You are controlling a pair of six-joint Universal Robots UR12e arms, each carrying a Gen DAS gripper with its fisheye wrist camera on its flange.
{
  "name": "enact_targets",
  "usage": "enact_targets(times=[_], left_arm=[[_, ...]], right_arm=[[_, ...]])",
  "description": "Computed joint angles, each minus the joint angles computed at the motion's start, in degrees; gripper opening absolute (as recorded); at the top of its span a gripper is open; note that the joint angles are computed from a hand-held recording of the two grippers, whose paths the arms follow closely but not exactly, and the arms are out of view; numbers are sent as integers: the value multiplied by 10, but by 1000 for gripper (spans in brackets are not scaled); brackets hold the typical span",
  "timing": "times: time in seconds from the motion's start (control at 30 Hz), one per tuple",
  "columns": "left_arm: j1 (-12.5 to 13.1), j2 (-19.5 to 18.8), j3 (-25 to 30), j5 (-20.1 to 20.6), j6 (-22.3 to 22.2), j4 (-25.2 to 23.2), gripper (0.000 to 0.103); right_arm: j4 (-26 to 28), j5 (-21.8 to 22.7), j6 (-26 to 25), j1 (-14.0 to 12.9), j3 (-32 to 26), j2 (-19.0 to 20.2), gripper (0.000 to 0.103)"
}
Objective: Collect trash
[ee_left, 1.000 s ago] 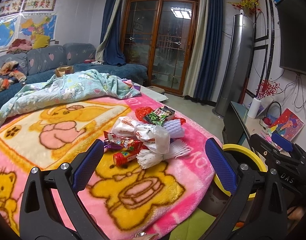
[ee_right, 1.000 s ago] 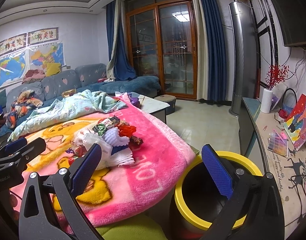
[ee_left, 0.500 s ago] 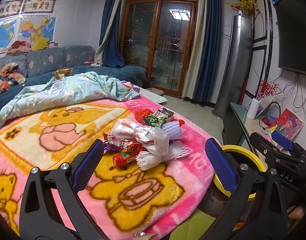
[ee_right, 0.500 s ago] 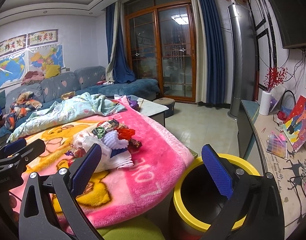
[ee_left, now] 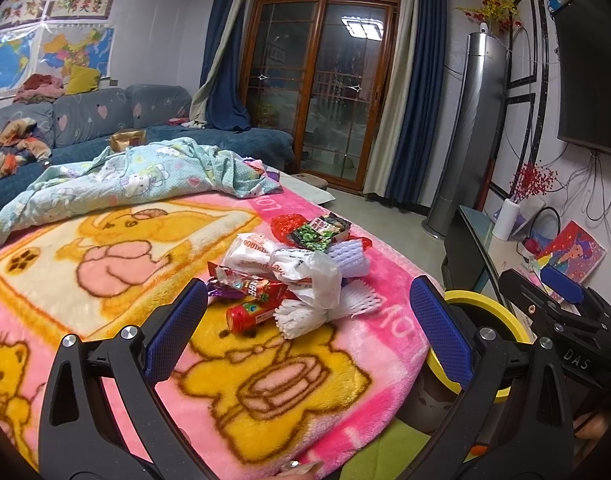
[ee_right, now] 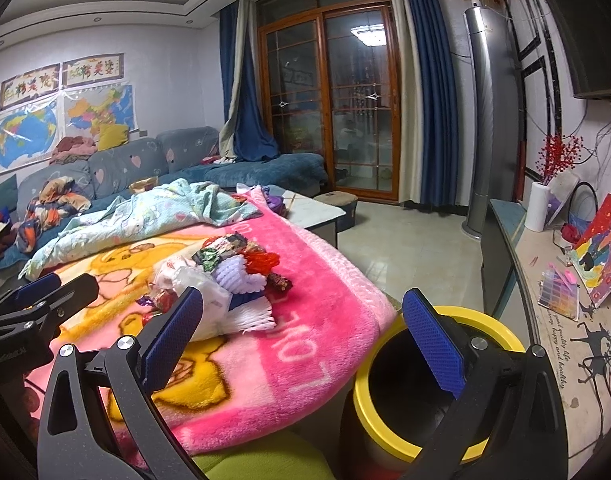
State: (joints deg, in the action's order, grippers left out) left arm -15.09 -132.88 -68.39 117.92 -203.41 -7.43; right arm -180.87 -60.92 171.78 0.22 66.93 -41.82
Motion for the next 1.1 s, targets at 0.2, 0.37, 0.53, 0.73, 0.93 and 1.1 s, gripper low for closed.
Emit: enact_targets(times=[0.2,0.37,0.53,0.73,0.93,1.1], left_arm=[[11,9,-19,-2,-26,5,93],[22,17,-34,-1,-53,6,93],[36,26,-52,-8,-81,17,93],[53,27,-55,-40,-108,11,93],[68,16,-38,-88,-133,-32,93],[84,2,-17,-140,-164,-72,85]], right_arm=[[38,38,-42,6,-18,6,97],[79,59,-91,13,-47,17,97],[129,71,-109,20,-79,30,97],[170,86,-149,27,-118,50,97],[218,90,-211,35,-145,65,96],[269,85,-267,44,-173,80,76]])
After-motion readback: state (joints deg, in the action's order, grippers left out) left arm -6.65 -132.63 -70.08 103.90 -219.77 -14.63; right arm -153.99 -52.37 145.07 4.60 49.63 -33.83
